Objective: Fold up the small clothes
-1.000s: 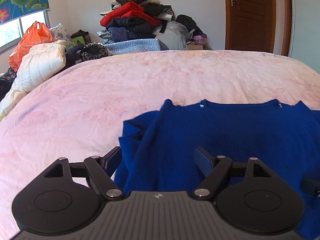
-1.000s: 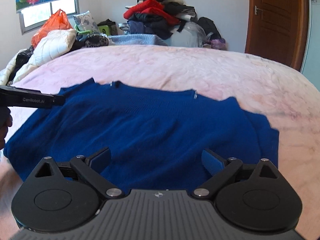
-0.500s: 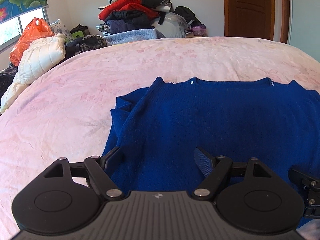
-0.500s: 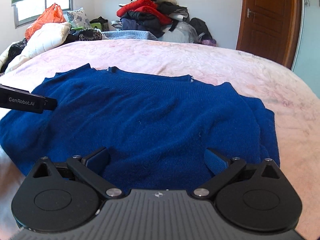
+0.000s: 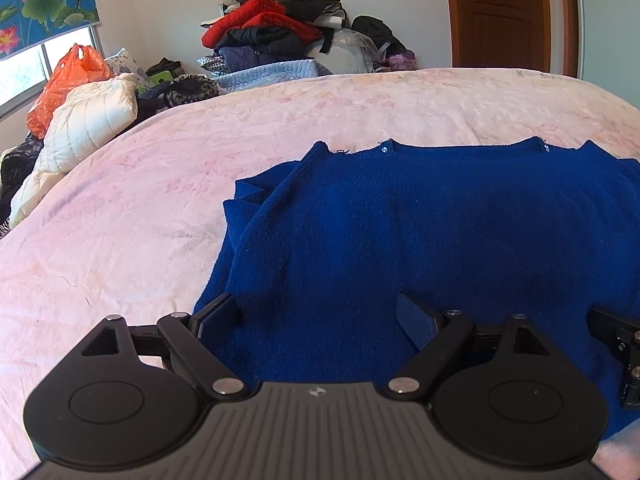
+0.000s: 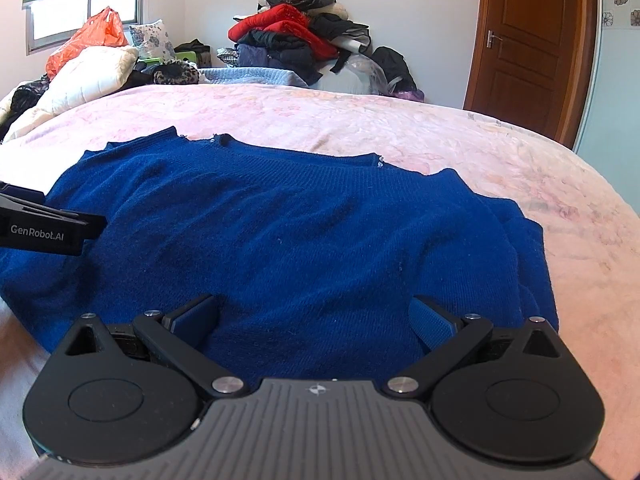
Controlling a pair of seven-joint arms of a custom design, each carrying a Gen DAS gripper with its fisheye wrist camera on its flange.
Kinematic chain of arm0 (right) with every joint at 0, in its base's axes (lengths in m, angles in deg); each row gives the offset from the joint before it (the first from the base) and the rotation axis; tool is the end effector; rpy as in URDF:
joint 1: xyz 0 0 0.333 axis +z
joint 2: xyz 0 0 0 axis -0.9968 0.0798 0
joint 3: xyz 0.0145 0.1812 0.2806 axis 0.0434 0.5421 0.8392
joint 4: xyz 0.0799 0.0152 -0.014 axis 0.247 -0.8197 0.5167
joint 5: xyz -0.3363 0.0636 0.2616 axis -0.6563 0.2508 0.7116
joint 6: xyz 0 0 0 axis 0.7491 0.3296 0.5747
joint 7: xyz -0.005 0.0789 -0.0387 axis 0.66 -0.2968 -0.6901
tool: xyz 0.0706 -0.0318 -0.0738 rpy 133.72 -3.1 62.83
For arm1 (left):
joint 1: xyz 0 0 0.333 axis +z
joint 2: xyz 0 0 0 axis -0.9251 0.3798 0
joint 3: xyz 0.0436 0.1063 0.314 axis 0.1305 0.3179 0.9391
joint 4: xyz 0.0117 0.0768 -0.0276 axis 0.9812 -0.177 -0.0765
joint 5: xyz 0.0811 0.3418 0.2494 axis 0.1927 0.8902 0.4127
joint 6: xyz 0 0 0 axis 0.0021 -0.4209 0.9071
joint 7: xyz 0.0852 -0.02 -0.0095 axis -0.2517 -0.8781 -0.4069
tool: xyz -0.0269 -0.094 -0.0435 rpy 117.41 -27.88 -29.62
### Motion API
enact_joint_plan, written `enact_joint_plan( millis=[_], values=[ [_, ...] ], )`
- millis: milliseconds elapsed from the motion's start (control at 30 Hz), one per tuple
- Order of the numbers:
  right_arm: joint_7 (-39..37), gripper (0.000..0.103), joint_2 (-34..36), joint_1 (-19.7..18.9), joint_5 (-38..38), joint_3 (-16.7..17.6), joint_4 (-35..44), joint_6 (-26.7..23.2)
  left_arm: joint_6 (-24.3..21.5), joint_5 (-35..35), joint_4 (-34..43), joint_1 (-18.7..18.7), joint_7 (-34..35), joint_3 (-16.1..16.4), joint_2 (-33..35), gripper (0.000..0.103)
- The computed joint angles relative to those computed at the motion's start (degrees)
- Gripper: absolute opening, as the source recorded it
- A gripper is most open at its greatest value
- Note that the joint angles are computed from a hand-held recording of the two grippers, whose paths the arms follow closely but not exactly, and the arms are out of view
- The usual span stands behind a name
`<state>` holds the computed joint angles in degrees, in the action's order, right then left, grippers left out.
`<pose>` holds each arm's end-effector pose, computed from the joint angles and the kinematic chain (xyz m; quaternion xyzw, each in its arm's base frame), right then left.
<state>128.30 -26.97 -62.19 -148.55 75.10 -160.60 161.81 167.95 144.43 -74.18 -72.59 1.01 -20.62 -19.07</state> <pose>0.5553 0.3218 0.4513 -0.6632 0.5954 -0.3274 0.3137 0.5931 -0.1801 0.4804 -0.5855 0.6872 -0.2579 0.3441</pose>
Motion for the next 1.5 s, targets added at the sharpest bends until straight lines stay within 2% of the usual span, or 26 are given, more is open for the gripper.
enact_joint_plan(
  millis=[133, 200, 300, 400, 500, 567, 600, 700, 767, 867, 1033, 1100, 1167, 1233, 1367, 1500],
  values=[
    [0.0, 0.103, 0.0, 0.0, 0.0, 0.0, 0.0, 0.0, 0.9, 2.0, -0.3, 0.1, -1.5, 0.2, 0.0, 0.089],
    [0.0, 0.103, 0.0, 0.0, 0.0, 0.0, 0.0, 0.0, 1.9, 0.5, -0.6, 0.4, 1.2, 0.2, -0.3, 0.089],
    [-0.3, 0.102, -0.2, 0.1, -0.1, 0.1, 0.0, -0.4, 6.7, -2.6, -2.1, 1.5, 5.9, 0.8, -1.3, 0.09],
    [3.0, 0.102, -1.2, 0.8, -4.3, 0.4, 0.1, -1.9, 9.6, -3.1, -2.1, 3.3, 5.7, 1.4, -1.9, 0.09],
    [5.4, 0.102, -2.0, 1.2, -10.8, 1.3, 0.6, -2.5, 11.5, -19.4, -1.6, 4.1, 20.5, 1.7, -1.1, 0.09],
    [4.6, 0.102, -2.0, 1.5, -12.7, 2.1, 1.5, -3.0, 11.3, -34.9, -0.8, 4.3, 34.4, 1.0, 0.0, 0.09],
    [3.9, 0.102, -1.9, 1.6, -13.0, 2.4, 1.9, -2.6, 9.9, -44.6, 0.3, 4.7, 43.2, 0.0, 0.8, 0.09],
    [-0.6, 0.102, -1.3, 2.0, -10.7, 3.1, 2.9, -0.2, 6.8, -59.9, 4.2, 5.9, 55.0, -1.4, 3.5, 0.09],
    [-5.3, 0.102, -0.5, 2.4, -7.1, 3.4, 3.6, 1.3, 3.2, -62.9, 7.6, 6.2, 57.5, -1.2, 5.6, 0.09],
    [-17.1, 0.101, 1.3, 4.0, 0.1, 4.1, 5.1, 1.4, -0.4, -69.1, 12.1, 7.5, 62.2, -2.1, 8.7, 0.09],
    [-26.0, 0.099, 4.2, 8.6, -1.3, 3.8, 8.3, -2.3, -10.3, -83.2, 19.1, 11.5, 75.6, -5.8, 12.6, 0.09],
    [-28.4, 0.099, 5.0, 9.9, -0.8, 3.5, 9.1, -3.0, -13.9, -87.0, 21.3, 12.0, 79.0, -6.1, 13.9, 0.09],
    [-29.6, 0.098, 6.0, 11.5, -1.1, 3.2, 10.2, -5.2, -18.3, -91.3, 23.7, 12.8, 82.4, -6.5, 15.5, 0.09],
    [-28.0, 0.099, 6.8, 13.2, -4.3, 2.5, 11.0, -7.5, -21.0, -92.6, 25.7, 12.5, 82.2, -5.9, 16.9, 0.09],
    [-23.4, 0.1, 8.5, 15.6, -11.0, 1.9, 12.9, -12.6, -23.3, -96.7, 28.0, 13.1, 85.3, -6.3, 18.9, 0.09],
    [-21.7, 0.1, 10.1, 16.5, -14.4, 1.7, 14.7, -14.7, -25.8, -101.2, 31.2, 14.3, 87.2, -6.8, 21.5, 0.091]
  ],
)
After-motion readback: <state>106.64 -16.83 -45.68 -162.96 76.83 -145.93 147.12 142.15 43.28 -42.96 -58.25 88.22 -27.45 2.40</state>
